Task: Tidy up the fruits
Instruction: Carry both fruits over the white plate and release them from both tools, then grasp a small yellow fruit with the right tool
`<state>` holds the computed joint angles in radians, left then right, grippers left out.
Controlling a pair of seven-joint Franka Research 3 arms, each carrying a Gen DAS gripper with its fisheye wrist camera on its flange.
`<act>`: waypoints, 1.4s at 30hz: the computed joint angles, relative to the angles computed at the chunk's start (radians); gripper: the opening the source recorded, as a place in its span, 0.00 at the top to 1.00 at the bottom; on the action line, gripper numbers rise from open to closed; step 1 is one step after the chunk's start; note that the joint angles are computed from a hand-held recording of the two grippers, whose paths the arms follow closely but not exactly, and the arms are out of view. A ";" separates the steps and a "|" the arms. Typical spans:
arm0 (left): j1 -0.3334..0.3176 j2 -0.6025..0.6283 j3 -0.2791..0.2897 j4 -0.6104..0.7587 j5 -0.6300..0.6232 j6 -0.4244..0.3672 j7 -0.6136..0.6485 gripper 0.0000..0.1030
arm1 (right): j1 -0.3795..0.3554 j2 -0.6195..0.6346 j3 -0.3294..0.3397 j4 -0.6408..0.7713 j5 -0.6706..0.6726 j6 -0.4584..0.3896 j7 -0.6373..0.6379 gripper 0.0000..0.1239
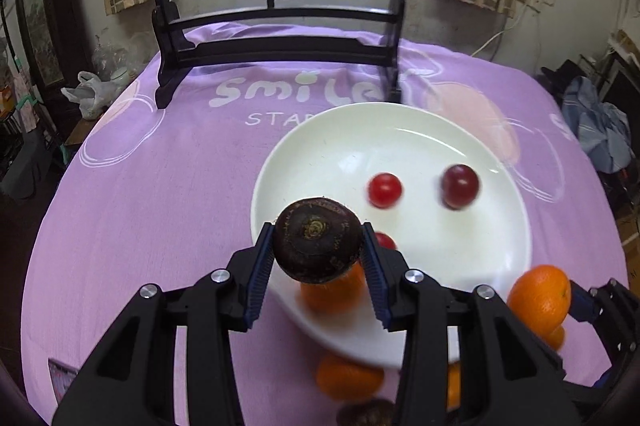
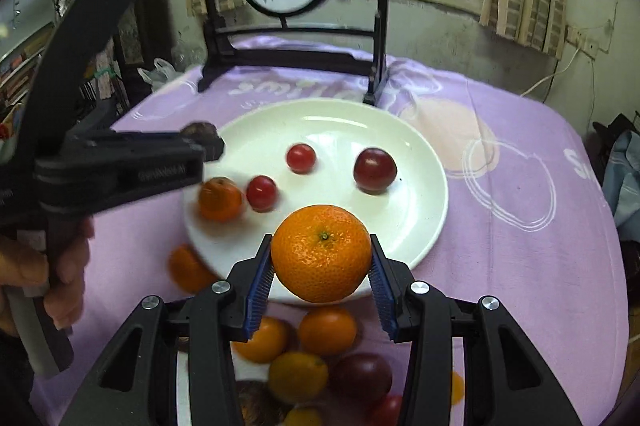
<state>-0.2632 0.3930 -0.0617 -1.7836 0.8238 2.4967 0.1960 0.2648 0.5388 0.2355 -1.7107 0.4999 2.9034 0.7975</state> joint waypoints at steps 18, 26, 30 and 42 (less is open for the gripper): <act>-0.052 -0.065 0.016 -0.056 0.073 -0.040 -0.083 0.25 | -0.105 -0.050 0.097 -0.074 0.097 0.008 -0.082 0.50; -0.064 -0.221 -0.088 -0.254 0.184 -0.043 -0.240 0.19 | -0.201 -0.231 0.177 -0.303 0.426 0.041 -0.376 0.49; -0.071 -0.243 -0.125 -0.319 0.181 -0.037 -0.267 0.19 | -0.196 -0.291 0.166 -0.395 0.537 0.037 -0.489 0.49; -0.049 -0.243 -0.122 -0.429 0.205 0.089 -0.392 0.19 | -0.029 -0.285 0.012 -0.483 0.485 0.116 -0.470 0.50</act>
<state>-0.3118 0.1505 -0.1840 -2.2121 1.0285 2.5853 -0.1957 0.2360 0.2538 0.2473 -2.1935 0.9847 3.0197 0.3277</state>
